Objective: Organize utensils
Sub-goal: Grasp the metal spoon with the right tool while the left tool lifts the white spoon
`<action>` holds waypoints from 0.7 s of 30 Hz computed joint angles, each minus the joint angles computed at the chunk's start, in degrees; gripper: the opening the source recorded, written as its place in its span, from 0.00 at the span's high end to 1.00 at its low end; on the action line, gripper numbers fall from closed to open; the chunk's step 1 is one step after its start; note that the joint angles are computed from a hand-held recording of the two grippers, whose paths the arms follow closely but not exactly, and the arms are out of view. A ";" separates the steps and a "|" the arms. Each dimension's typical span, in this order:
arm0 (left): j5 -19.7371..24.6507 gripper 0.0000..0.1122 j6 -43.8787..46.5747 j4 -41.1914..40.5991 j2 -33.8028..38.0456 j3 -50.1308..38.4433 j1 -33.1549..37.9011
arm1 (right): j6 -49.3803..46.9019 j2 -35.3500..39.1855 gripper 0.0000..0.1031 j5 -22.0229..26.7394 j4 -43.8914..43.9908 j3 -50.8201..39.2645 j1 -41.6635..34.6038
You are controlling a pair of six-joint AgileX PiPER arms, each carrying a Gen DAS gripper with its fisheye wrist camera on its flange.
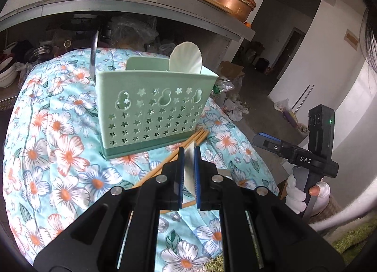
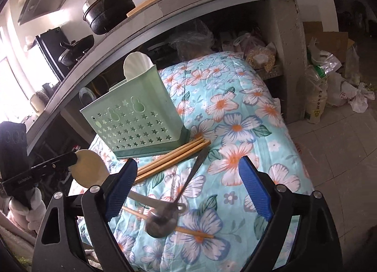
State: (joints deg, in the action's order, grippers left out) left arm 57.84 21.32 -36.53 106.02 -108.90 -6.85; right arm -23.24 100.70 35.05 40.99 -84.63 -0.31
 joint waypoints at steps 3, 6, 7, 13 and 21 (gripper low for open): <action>0.89 0.95 0.72 -2.74 -0.86 -0.25 2.75 | -0.55 -0.69 0.17 -1.01 -2.72 0.63 0.18; 0.93 0.95 1.15 -4.57 -1.71 0.34 5.11 | 0.10 -0.64 0.17 -1.27 -7.99 0.32 1.28; 0.20 0.95 1.26 -4.86 -2.04 1.17 5.30 | 0.55 -0.54 0.17 -1.38 -10.28 0.19 1.81; -2.02 0.95 2.04 -6.70 -3.36 5.18 7.21 | 2.07 -0.34 0.32 1.76 -20.38 0.30 3.90; -2.97 0.95 3.11 -9.02 -1.41 6.28 7.71 | -2.52 -3.31 0.36 3.98 -27.29 4.87 9.63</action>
State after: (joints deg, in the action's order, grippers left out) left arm 54.88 24.44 -45.54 104.61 -102.62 0.86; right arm -25.77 97.39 39.03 13.70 -79.76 9.33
